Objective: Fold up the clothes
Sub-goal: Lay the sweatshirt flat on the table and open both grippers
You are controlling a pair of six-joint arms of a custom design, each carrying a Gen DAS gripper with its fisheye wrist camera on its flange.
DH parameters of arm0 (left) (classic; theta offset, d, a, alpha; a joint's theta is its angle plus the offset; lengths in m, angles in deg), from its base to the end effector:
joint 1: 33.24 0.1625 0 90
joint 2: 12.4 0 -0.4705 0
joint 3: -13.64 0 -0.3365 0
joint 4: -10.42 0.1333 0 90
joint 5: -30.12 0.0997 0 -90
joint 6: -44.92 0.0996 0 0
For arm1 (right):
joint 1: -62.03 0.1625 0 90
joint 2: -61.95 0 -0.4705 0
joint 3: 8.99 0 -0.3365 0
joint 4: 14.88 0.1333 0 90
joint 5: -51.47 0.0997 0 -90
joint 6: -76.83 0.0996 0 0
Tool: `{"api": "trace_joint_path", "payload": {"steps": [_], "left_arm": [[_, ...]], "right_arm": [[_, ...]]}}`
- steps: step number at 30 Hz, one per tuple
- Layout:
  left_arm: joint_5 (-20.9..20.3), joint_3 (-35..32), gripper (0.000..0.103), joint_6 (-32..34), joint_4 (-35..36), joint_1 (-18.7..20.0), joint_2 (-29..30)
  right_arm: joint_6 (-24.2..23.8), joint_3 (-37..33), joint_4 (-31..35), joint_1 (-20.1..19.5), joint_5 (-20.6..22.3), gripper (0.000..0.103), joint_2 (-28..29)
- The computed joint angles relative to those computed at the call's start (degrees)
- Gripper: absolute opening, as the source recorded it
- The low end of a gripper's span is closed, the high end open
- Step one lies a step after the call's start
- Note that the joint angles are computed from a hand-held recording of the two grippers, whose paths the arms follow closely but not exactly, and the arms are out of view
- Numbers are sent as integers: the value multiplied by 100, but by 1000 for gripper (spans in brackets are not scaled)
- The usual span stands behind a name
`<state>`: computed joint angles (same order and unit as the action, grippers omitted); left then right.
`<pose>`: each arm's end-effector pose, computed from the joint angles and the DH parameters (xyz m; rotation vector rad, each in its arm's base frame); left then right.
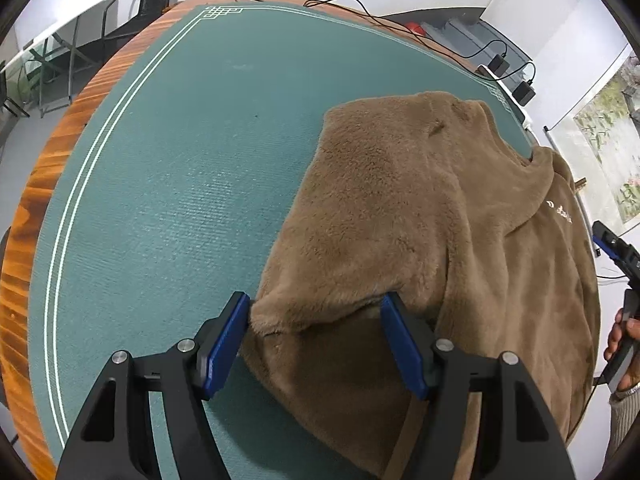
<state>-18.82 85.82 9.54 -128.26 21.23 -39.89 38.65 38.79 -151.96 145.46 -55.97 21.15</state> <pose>-0.2807 -0.7350 0.0750 -0.0297 2.5266 -0.6205 0.0081 -0.8340 0.4206 0.5494 -2.4575 0.7017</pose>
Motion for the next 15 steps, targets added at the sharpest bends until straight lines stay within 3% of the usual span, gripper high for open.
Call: {"api": "trace_joint_path", "payload": {"steps": [6,9,15], "left_arm": [[-38,360,72,-65,-126,-15,-160],[90,215,72,-41,47,-70,-55],[-96,-186,68,54,-235,-70,201]], "right_arm": [[203,191,61,-79,5,83,-105],[223,380,11,-91,-16,83,-160],[137,708,-57,-62,6,83,-263]]}}
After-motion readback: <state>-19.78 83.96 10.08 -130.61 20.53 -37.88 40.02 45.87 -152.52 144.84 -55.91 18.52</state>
